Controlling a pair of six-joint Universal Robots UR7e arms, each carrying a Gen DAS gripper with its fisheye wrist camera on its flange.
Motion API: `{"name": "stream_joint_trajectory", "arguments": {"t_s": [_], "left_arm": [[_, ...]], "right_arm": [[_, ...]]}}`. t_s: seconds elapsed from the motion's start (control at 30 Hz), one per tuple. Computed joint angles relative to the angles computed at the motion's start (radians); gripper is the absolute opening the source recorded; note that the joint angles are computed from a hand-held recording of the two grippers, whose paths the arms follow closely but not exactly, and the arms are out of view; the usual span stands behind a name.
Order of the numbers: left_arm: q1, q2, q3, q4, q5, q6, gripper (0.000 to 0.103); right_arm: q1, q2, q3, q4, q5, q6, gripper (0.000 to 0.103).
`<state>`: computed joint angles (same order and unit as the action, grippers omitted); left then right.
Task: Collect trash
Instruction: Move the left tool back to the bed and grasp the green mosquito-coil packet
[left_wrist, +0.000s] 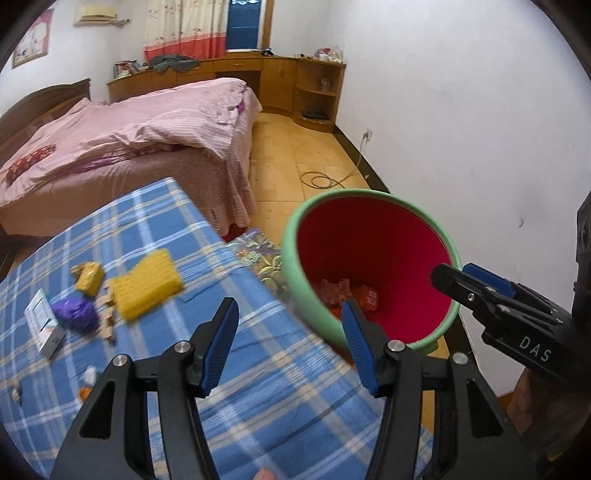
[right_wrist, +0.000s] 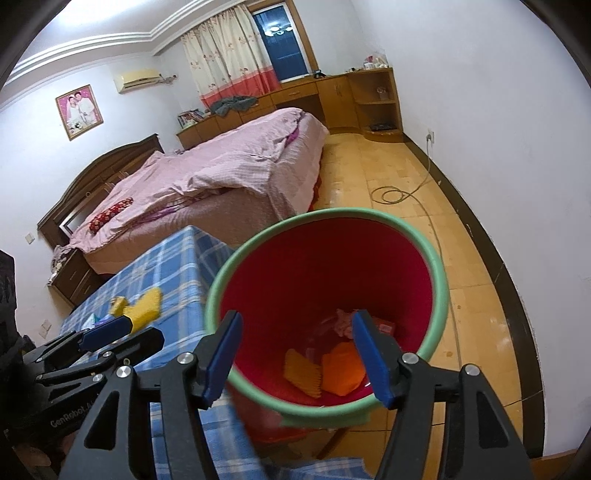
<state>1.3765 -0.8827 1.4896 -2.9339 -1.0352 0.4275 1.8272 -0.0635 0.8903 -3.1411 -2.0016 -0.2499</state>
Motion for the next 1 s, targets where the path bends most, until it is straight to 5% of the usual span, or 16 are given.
{"name": "stream_joint_trajectory", "arguments": {"t_s": [0.47,1.0], "left_arm": [[0.061,-0.158,0.148,-0.110,0.043,-0.051,0.058],[0.142,-0.206,0.209,-0.143,0.100,-0.098,0.062]], "right_arm": [[0.060,0.008,0.052,-0.016,0.058,-0.010,0.068],[0.087,0.047,0.041,0.052,0.081,-0.010,0.068]]}}
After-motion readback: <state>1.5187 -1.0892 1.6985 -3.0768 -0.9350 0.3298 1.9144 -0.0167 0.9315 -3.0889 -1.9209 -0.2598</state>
